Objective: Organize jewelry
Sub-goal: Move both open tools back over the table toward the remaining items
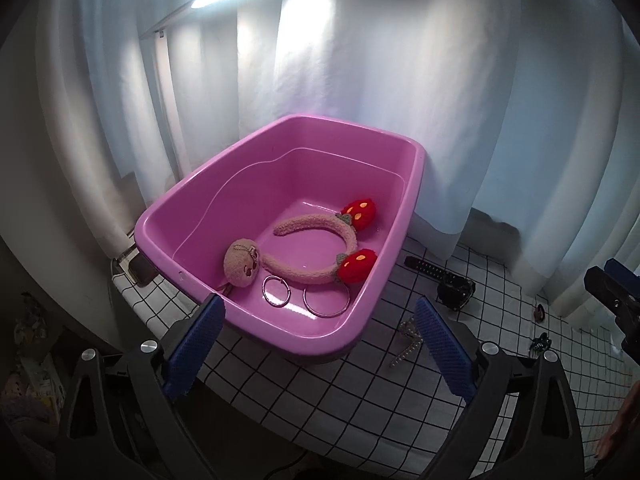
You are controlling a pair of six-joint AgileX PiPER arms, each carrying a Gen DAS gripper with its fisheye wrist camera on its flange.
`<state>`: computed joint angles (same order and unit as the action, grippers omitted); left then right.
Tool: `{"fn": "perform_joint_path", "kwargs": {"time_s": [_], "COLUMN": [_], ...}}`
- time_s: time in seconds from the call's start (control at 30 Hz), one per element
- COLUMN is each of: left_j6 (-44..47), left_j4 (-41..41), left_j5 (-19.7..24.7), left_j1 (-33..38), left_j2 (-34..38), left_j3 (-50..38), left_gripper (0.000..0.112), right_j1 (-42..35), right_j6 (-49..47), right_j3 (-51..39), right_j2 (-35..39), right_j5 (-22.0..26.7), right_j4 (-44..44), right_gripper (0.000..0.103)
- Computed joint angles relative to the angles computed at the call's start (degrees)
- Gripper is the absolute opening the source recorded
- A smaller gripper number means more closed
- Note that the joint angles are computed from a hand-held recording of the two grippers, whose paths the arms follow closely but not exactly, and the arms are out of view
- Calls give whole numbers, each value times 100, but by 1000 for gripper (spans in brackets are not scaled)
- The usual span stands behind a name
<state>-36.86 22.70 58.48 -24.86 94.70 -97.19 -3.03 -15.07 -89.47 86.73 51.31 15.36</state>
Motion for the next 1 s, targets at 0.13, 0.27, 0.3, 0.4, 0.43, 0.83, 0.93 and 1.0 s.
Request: {"fn": "perform_joint_path", "kwargs": {"time_s": [0.13, 0.27, 0.3, 0.4, 0.43, 0.83, 0.93, 1.0], "left_j6": [-623, -1108, -1195, -1469, -1553, -2245, -2294, -2294], "left_j4": [313, 456, 493, 621, 656, 827, 842, 859], "left_j5": [57, 227, 311, 525, 600, 779, 665, 532], "left_j1": [-668, -1249, -1394, -1794, -1912, -2487, -2342, -2216], "left_j2": [-23, 160, 235, 456, 545, 1271, 1397, 1492], "left_j3": [174, 147, 100, -42, -120, -405, -294, -210], "left_gripper": [95, 95, 95, 95, 95, 95, 95, 95], "right_j1": [-1098, -2234, -2531, -3219, -3393, -4260, -4197, -4069], "right_j6": [-827, -1682, -1900, -2464, -2635, -3856, -3901, -3832], "right_j3": [681, 1137, 1231, 1388, 1430, 1967, 2091, 2191], "right_j2": [-454, -582, -599, -547, -525, -109, 18, 110], "right_j5": [181, 475, 570, 743, 761, 683, 550, 368], "right_j4": [541, 1076, 1204, 1503, 1563, 2030, 2128, 2110], "right_gripper": [68, 68, 68, 68, 68, 68, 68, 68]}}
